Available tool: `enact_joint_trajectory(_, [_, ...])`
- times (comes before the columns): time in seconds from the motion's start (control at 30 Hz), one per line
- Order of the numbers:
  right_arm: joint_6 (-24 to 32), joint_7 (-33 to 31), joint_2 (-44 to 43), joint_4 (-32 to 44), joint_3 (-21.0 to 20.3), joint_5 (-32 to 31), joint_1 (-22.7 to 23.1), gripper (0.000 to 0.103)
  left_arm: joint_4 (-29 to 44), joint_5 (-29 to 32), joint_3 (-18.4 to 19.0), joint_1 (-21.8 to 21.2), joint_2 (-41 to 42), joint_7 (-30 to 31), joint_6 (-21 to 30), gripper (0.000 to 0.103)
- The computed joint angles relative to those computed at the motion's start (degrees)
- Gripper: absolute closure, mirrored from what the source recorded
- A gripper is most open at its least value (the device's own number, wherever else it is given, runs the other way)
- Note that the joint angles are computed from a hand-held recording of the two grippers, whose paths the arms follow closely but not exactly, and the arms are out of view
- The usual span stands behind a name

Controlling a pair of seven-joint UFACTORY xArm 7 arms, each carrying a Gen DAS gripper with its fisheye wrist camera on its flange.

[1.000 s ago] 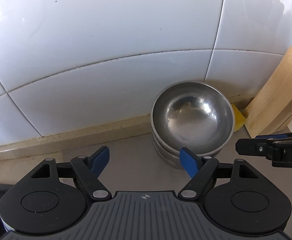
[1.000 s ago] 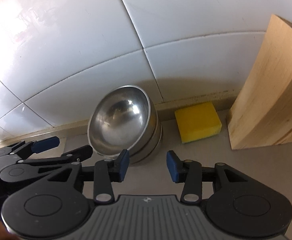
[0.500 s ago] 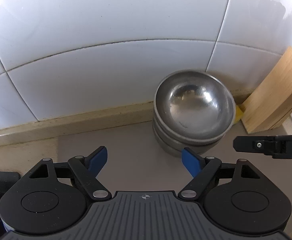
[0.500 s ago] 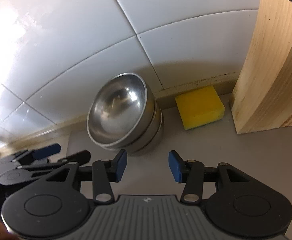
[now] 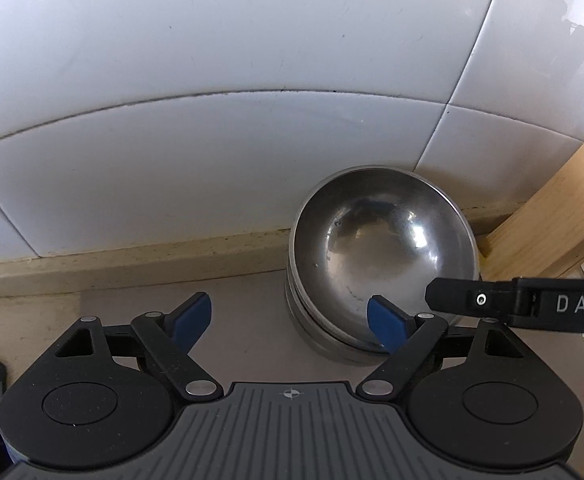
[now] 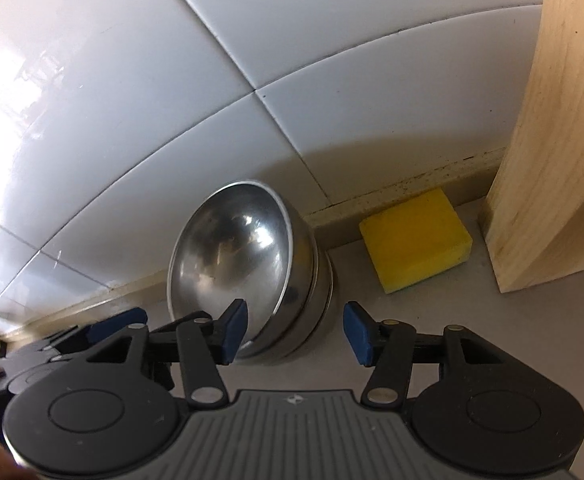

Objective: Organize plates and bowls
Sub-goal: 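Move both open tools to the rim of the nested steel bowl stack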

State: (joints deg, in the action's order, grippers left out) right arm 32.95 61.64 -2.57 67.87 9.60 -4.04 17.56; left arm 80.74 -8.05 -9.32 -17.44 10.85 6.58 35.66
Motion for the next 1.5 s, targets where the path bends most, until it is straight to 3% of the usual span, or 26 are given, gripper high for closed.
enact_joint_trajectory(0.37, [0.85,0.14,1.74,2.10,-0.49,-2.80,-0.07,0.069,1.67,0.49,0.31,0.35,1.85,-0.73,-0.03,0.020])
enact_joint_trajectory(0.7, [-0.07,1.16,0.21,0.74,-0.19,-3.06,0.00,0.069,-2.18,-1.99,0.30,1.38,-3.23,1.27,-0.62,0.020])
enact_joint_trajectory(1.23, [2.69,6.49,-9.64,0.42,3.82,-9.78,-0.73,0.069,-11.27,-3.28,1.81,1.44,-19.19,2.45,-1.95,0.019])
enact_joint_trajectory(1.5, [5.25,8.47,-15.22,-1.60,7.41,-12.35,-1.53,0.066,-19.22,-6.87,3.06,-1.31,-27.52,4.90,-3.42,0.013])
